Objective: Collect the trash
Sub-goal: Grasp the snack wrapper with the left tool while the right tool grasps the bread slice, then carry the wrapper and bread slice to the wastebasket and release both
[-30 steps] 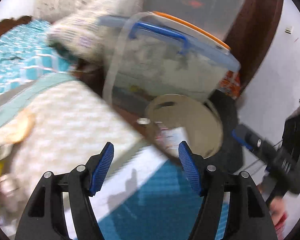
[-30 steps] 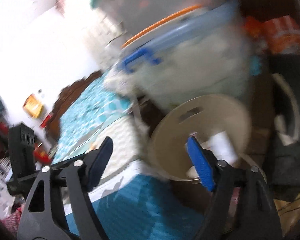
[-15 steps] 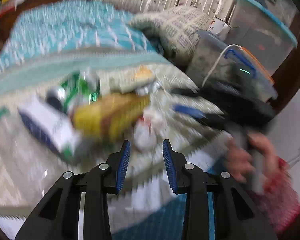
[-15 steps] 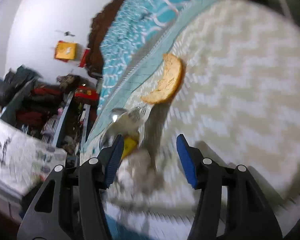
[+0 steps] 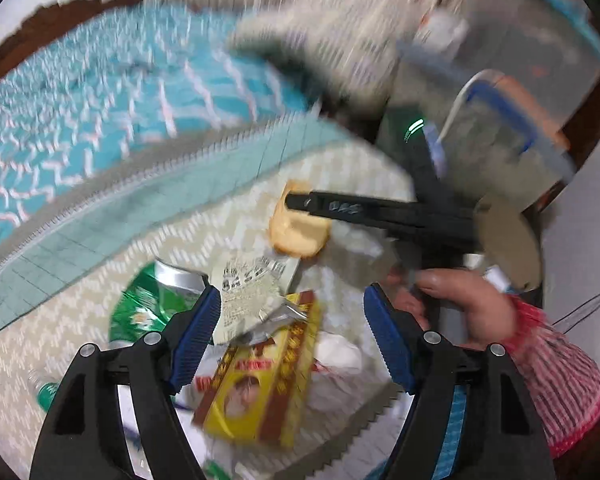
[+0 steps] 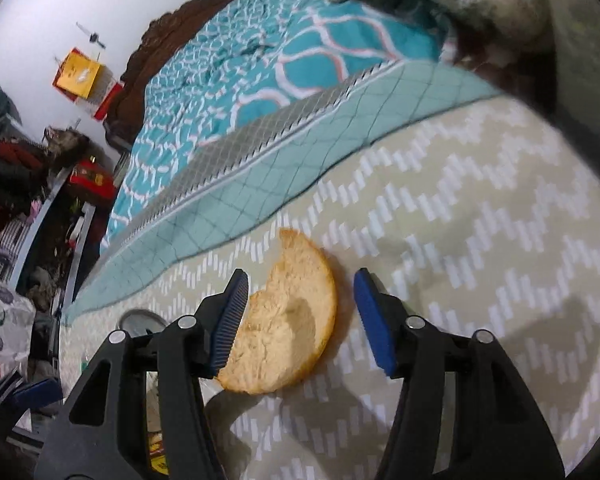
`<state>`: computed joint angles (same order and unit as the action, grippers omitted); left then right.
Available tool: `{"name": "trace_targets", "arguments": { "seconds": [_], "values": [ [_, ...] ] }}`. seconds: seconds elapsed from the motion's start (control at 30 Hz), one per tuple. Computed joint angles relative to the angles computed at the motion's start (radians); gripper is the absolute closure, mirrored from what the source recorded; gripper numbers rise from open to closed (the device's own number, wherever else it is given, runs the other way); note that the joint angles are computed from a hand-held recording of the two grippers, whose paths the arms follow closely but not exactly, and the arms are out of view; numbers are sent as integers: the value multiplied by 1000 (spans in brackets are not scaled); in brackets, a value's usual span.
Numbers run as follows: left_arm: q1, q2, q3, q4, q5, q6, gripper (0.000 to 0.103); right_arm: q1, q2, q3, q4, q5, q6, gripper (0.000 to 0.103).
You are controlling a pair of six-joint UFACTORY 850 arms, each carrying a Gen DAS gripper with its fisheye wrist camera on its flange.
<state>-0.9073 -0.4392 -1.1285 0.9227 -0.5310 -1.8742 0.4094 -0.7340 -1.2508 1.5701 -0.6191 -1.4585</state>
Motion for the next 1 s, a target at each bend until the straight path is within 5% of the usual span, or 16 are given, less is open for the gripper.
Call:
{"name": "trace_targets", "arguments": {
  "seconds": [0.1,0.17,0.23,0.67,0.9,1.0],
  "values": [
    [69,-43,-13,-210,86,160,43,11,-2,13,9,3,-33,85],
    [78,-65,-25,-263,64,196,82,1,10,38,37,-7,-57,89],
    [75,-51,-7,-223,74,142,90,-18,37,81,99,-34,-100,92],
    [-107,74,53,393,100,-571,93,-259,292,453,244,-258,-347,94],
    [-158,-42,-49,500,208,-692,93,-465,368,625,130,-337,-419,94],
    [-177,-128,-126,367,238,-557,94,-564,366,665,79,-358,-430,94]
  ]
}}
